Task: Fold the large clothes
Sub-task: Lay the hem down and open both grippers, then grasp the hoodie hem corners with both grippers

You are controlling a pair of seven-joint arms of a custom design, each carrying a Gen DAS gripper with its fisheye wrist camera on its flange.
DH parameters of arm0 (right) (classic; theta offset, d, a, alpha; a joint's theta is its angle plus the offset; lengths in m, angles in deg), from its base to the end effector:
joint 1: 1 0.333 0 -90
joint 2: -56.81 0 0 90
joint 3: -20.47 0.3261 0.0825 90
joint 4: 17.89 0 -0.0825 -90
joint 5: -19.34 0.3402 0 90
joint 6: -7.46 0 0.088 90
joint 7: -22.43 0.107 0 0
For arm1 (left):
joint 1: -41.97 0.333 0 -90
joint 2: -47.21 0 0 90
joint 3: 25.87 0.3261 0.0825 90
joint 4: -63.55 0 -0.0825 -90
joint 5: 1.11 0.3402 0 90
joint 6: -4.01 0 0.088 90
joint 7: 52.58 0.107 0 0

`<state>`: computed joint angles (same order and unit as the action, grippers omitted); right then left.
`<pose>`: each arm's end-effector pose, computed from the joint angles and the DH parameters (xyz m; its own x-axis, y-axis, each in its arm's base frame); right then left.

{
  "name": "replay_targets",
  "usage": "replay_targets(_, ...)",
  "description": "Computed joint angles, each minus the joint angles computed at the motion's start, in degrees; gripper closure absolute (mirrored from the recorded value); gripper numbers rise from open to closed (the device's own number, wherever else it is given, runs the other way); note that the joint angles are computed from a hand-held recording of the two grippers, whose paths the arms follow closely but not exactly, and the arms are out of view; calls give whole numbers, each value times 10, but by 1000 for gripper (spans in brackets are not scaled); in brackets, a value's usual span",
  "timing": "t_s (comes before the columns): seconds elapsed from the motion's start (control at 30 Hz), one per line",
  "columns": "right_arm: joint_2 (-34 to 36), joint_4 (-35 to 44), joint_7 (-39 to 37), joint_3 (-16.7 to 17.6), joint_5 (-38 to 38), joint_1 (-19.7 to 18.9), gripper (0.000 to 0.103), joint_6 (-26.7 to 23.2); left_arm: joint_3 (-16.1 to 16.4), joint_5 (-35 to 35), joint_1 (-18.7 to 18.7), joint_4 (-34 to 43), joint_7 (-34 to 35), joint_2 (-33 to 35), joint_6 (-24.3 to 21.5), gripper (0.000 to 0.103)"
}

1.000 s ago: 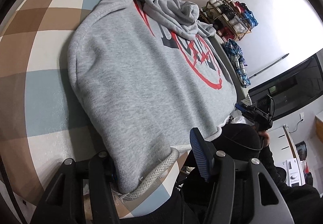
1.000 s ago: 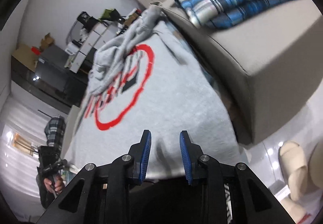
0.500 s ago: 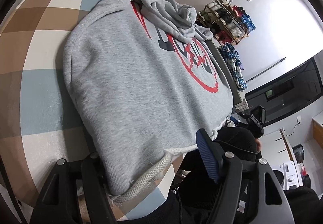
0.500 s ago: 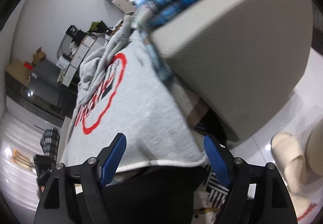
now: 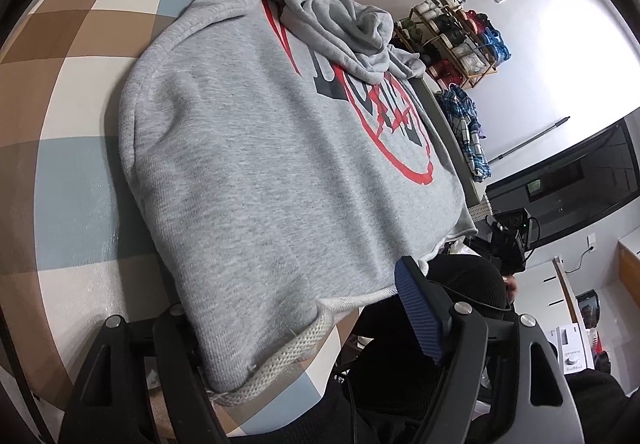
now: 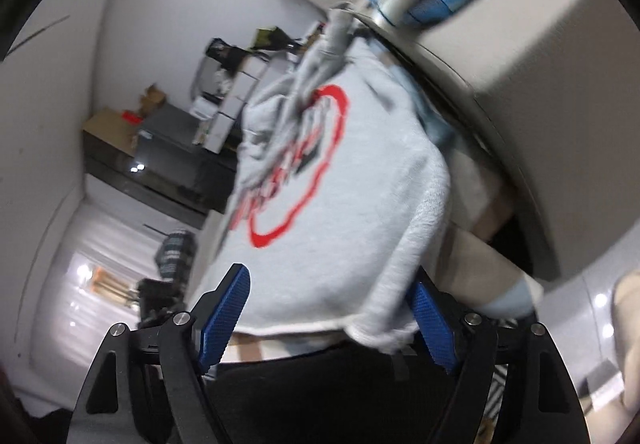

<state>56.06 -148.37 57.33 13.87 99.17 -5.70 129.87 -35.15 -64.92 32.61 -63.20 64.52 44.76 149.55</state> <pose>0.4878 -0.0543 0.4162 0.1135 -0.5657 -0.8168 -0.8734 0.3352 -0.3534 0.4894 -0.1546 0.4652 -0.0981 -0.7421 0.6631 -0.9312 -0.1666 -0.3241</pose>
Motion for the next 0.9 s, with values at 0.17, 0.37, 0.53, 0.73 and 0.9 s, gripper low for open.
replay_targets(0.17,17,13,87,16,-89,17,22,86,-1,0,0,-1,0,0,3,31)
replay_targets(0.37,32,14,90,15,-73,14,23,68,-1,-4,-1,-3,6,-2,3,31)
replay_targets(0.53,23,16,61,14,-51,7,53,31,-4,78,-1,4,-55,-2,8,31)
replay_targets(0.73,8,7,22,5,-2,4,83,-1,-3,128,-1,11,-79,3,-3,30)
replay_targets(0.9,16,9,40,13,-6,14,83,36,-7,155,-5,10,-98,4,10,30)
